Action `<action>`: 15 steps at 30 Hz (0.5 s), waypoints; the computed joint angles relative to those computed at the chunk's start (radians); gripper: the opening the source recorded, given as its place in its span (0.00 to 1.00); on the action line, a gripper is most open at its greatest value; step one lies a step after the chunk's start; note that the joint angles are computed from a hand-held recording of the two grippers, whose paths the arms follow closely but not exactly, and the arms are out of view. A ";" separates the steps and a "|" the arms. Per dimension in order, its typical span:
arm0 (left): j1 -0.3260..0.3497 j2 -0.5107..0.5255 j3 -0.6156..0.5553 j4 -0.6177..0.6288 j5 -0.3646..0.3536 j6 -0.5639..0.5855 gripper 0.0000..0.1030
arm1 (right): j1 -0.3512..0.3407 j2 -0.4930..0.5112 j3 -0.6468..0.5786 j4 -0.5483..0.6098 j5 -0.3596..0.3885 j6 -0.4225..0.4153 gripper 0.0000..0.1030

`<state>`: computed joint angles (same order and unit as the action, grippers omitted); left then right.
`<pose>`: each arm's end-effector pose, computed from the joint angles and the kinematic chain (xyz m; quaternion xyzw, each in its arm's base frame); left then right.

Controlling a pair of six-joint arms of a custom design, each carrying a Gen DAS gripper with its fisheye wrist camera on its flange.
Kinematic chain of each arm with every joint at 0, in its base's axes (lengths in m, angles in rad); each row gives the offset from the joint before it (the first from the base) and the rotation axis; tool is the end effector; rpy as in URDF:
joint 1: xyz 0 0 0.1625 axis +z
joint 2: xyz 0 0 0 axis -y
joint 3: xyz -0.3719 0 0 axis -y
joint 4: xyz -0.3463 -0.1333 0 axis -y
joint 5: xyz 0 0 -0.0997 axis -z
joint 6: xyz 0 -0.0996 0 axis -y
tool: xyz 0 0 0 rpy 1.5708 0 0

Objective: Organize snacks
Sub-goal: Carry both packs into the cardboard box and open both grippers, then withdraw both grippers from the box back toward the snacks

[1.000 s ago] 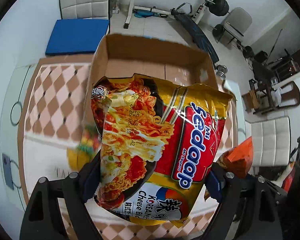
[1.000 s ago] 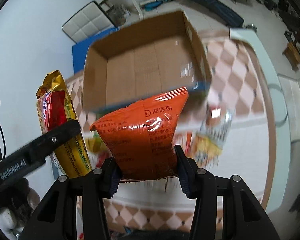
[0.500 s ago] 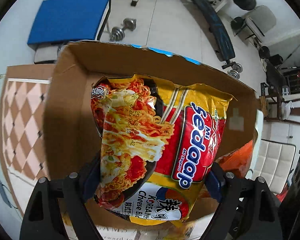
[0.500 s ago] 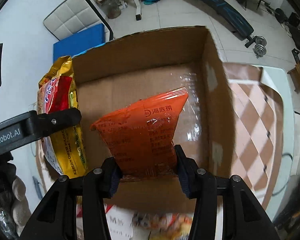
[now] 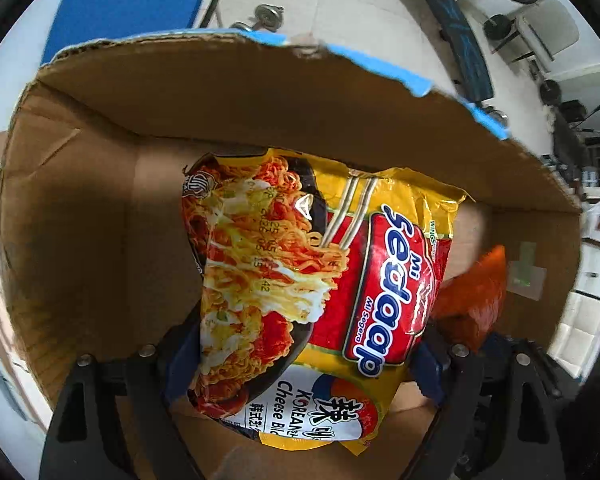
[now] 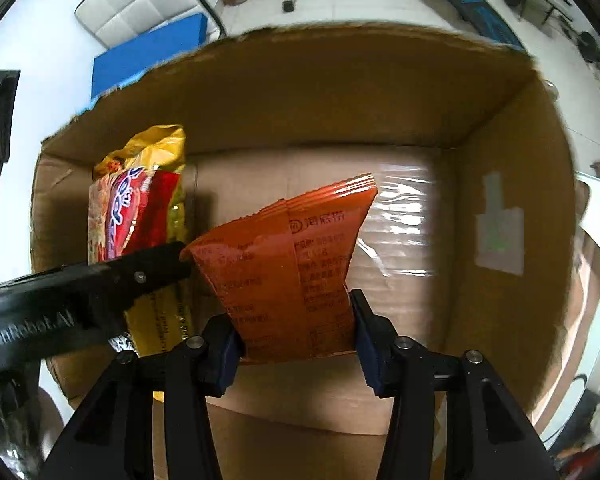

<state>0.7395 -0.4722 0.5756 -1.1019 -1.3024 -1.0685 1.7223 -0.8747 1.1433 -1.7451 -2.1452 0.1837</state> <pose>-0.4150 -0.5948 0.1612 -0.0750 0.9485 0.0583 0.3022 0.1785 -0.6442 0.2633 -0.0021 -0.9581 0.0026 0.2865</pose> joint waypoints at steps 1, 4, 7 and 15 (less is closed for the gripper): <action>-0.003 0.017 -0.025 0.031 0.003 -0.002 0.87 | -0.002 0.007 -0.008 0.010 -0.005 -0.001 0.80; -0.010 0.000 0.016 0.002 0.013 -0.002 0.91 | -0.003 0.014 -0.023 0.035 -0.007 0.007 0.86; -0.020 -0.020 0.044 -0.024 0.023 -0.012 0.92 | -0.004 0.009 -0.020 0.043 -0.025 0.012 0.87; -0.071 -0.049 0.051 -0.010 0.064 -0.030 0.92 | 0.022 -0.090 0.112 -0.004 -0.048 0.044 0.89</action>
<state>0.6682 -0.5216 0.6267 -1.1118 -1.2386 -1.0983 1.7441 -0.9649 1.2557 -1.7491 -2.1936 0.2274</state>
